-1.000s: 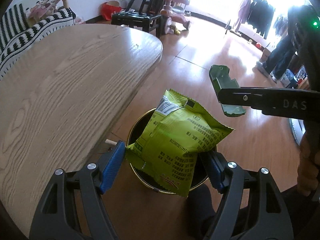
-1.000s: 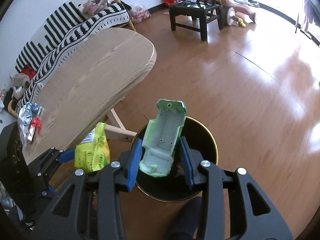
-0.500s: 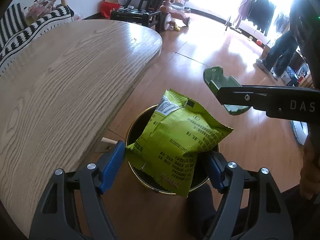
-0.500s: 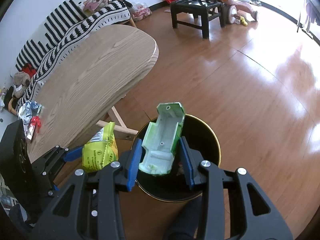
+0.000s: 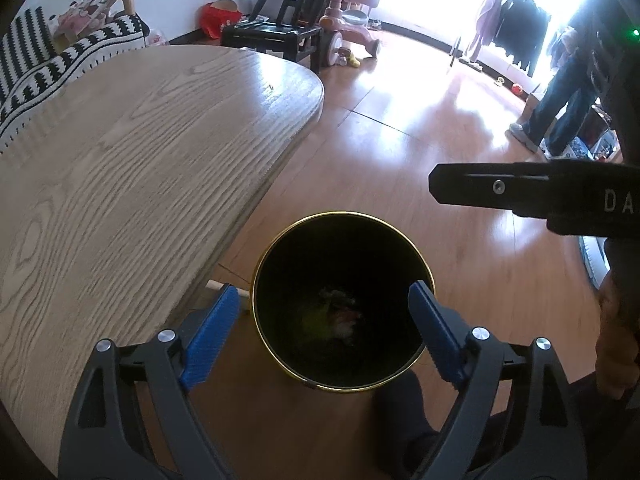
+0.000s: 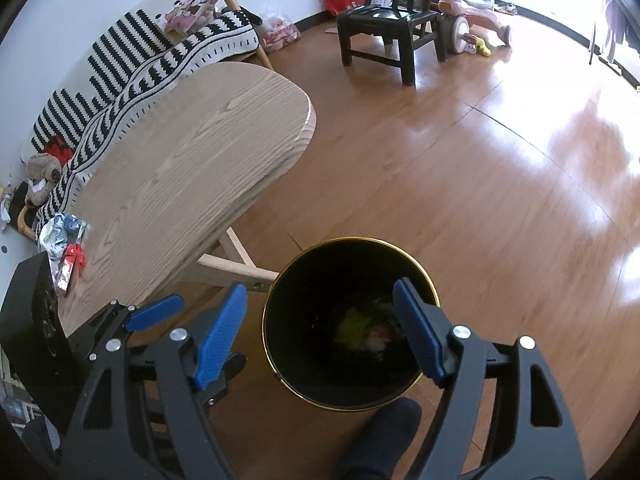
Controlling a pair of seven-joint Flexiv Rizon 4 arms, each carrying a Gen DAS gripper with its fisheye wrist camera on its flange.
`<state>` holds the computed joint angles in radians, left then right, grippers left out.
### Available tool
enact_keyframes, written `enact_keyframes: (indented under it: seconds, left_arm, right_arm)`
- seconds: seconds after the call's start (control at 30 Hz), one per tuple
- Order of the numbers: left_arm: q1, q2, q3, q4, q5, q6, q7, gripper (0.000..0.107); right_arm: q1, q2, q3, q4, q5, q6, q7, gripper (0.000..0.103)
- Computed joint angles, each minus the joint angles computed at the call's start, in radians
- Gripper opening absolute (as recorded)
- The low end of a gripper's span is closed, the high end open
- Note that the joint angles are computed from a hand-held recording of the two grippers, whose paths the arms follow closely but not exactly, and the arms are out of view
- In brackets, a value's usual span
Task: Collect trash
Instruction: 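Grasp red ribbon with right tool while left tool grasps blister pack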
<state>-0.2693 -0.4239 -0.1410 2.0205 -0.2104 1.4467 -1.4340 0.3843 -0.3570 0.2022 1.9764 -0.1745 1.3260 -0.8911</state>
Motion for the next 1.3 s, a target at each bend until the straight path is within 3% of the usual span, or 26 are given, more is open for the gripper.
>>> enact_keyframes:
  seconds: [0.37,0.53,0.63,0.73,0.77,0.9,1.03,1.17,1.23,1.3]
  left_arm:
    - [0.061,0.077,-0.049,0.077,-0.056,0.04,0.037,0.084]
    - [0.189,0.18,-0.181,0.195,-0.2,0.127,0.139,0.084]
    - [0.225,0.247,-0.189,0.259,-0.272,0.165,0.178,0.085]
    - [0.194,0.315,-0.081,0.314,-0.268,0.166,0.149,0.086]
    - [0.172,0.336,-0.009,0.323,-0.211,0.153,0.094,0.086]
    - [0.177,0.417,0.149,0.369,-0.049,0.119,-0.039,0.086]
    - [0.296,0.533,0.232,0.439,0.116,0.071,-0.162,0.087]
    - [0.43,0.618,0.288,0.506,0.171,0.029,-0.211,0.087]
    - [0.473,0.635,0.312,0.524,0.158,0.016,-0.214,0.088]
    - [0.456,0.622,0.359,0.532,0.06,0.016,-0.162,0.088]
  right_arm:
    - [0.056,0.018,-0.046,-0.011,-0.076,0.028,0.061,0.074]
    - [0.107,0.026,-0.081,-0.026,-0.167,0.076,0.12,0.078]
    - [0.14,-0.001,-0.088,-0.071,-0.223,0.087,0.141,0.078]
    - [0.125,-0.069,0.0,-0.187,-0.172,0.05,0.077,0.078]
    - [0.131,-0.089,0.016,-0.222,-0.16,0.037,0.059,0.078]
    - [0.204,-0.194,0.054,-0.403,-0.147,-0.034,-0.016,0.078]
    - [0.283,-0.306,0.076,-0.584,-0.125,-0.115,-0.085,0.078]
    - [0.365,-0.401,0.065,-0.737,-0.113,-0.203,-0.141,0.078]
    - [0.407,-0.443,0.048,-0.802,-0.114,-0.242,-0.161,0.078]
    - [0.446,-0.488,0.025,-0.869,-0.122,-0.283,-0.172,0.078]
